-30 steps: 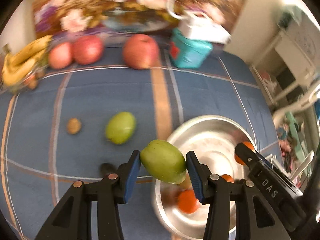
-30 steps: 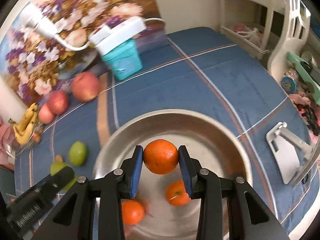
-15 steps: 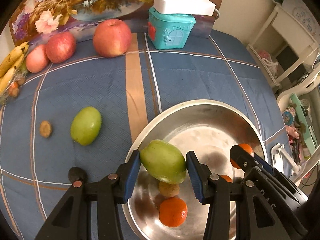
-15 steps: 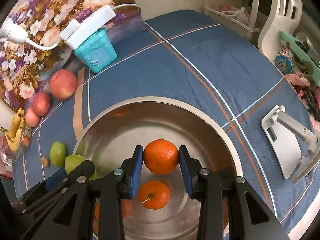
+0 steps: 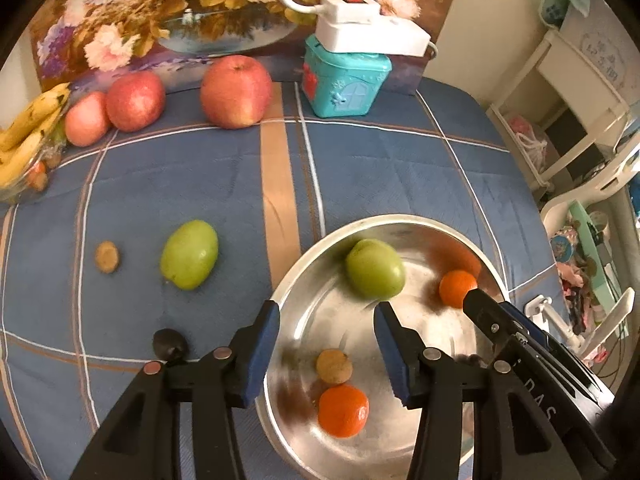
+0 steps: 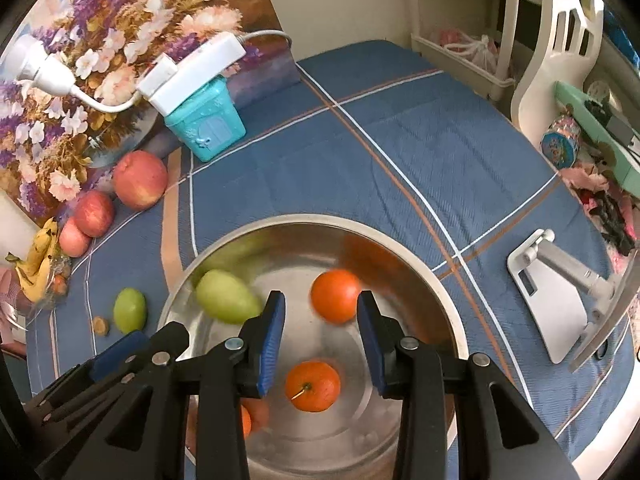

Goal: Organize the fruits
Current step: 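Lower the mango and orange into the steel plate and open both grippers, then move both grippers back toward the two dark plums on the cloth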

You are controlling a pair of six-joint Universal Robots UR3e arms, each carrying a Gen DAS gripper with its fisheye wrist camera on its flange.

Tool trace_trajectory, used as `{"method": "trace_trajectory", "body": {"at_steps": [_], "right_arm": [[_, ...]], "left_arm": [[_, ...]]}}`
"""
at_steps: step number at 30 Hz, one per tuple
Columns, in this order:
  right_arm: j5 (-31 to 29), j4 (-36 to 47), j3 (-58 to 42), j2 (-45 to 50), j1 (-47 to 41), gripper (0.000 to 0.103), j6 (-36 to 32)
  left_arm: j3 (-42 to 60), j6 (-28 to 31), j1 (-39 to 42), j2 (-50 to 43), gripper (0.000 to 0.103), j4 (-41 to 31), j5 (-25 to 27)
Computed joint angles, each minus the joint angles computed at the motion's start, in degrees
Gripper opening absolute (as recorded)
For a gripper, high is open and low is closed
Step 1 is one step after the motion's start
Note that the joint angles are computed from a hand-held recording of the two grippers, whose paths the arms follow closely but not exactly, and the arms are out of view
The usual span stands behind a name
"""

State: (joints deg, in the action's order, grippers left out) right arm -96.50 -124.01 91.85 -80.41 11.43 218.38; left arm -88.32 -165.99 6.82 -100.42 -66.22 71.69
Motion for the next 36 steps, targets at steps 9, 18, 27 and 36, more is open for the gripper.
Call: {"method": "trace_trajectory", "body": {"at_steps": [9,18,27,36], "right_arm": [[0.08,2.5,-3.28,1.75,1.88,0.038,-0.52],[1.13,4.85,-12.17,8.17,6.02,0.038,-1.45],[2.55,7.91,-24.91,17.17,11.41,0.038,-2.58],[1.75,12.57,-34.71,24.01,14.82,0.041,-3.68]], "left_arm": [[-6.73,1.39,9.52,5.02,0.053,1.16,-0.65],[-8.35,1.74,22.64,6.4,0.053,-0.36,-1.93],[-5.36,0.21,31.6,4.82,0.056,0.0,-3.08],[-4.66,-0.95,33.04,2.42,0.068,0.53,-1.16]]}}
